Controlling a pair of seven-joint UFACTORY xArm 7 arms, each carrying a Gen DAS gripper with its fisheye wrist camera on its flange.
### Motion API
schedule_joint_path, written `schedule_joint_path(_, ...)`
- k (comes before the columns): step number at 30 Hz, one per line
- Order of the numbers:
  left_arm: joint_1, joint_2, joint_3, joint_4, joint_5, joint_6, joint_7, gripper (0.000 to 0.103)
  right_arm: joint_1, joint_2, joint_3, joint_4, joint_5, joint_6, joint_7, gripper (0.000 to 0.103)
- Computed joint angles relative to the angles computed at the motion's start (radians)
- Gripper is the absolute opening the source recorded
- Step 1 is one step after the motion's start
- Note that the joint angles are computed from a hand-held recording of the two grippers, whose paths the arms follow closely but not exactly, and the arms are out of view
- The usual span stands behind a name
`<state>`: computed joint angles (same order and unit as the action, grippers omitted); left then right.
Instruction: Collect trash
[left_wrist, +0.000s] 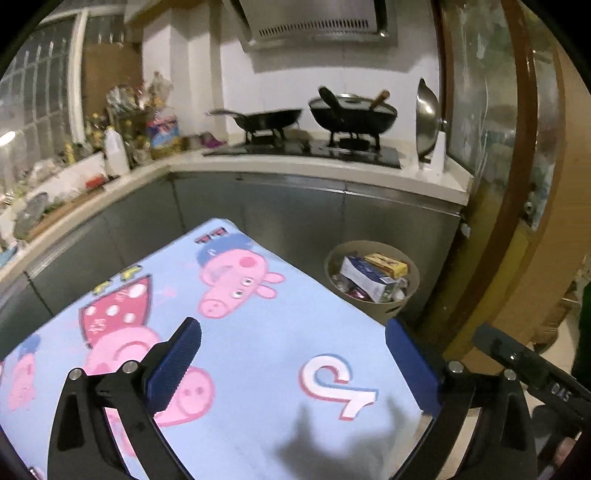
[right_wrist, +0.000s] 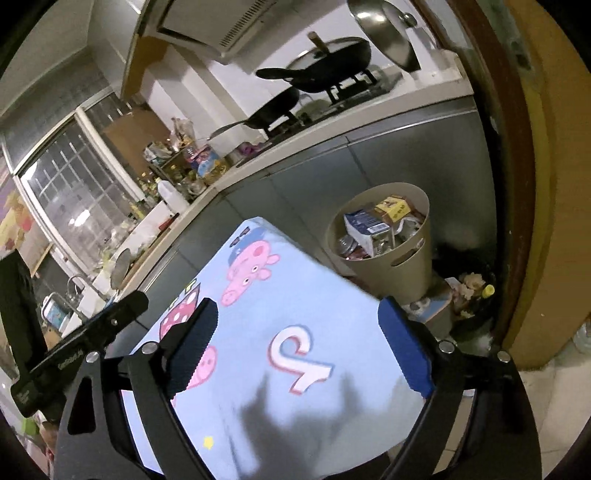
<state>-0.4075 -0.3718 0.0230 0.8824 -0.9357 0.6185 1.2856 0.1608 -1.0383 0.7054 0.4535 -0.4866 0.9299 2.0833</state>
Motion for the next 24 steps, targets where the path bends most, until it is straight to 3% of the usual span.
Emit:
schedule_joint_path(12, 0.045, -0.072, 0.075, -0.025, -0.035, 0.050, 0.051, 0.099, -0.044, 0.125, 0.068, 0.169, -0.026, 0.068, -0.024, 0.090)
schedule_joint_path(24, 0.041, -0.102, 0.074, -0.052, -0.024, -0.021, 0.055, 0.099, -0.046, 0.154, 0.062, 0.192, -0.055, 0.054, -0.021, 0.090)
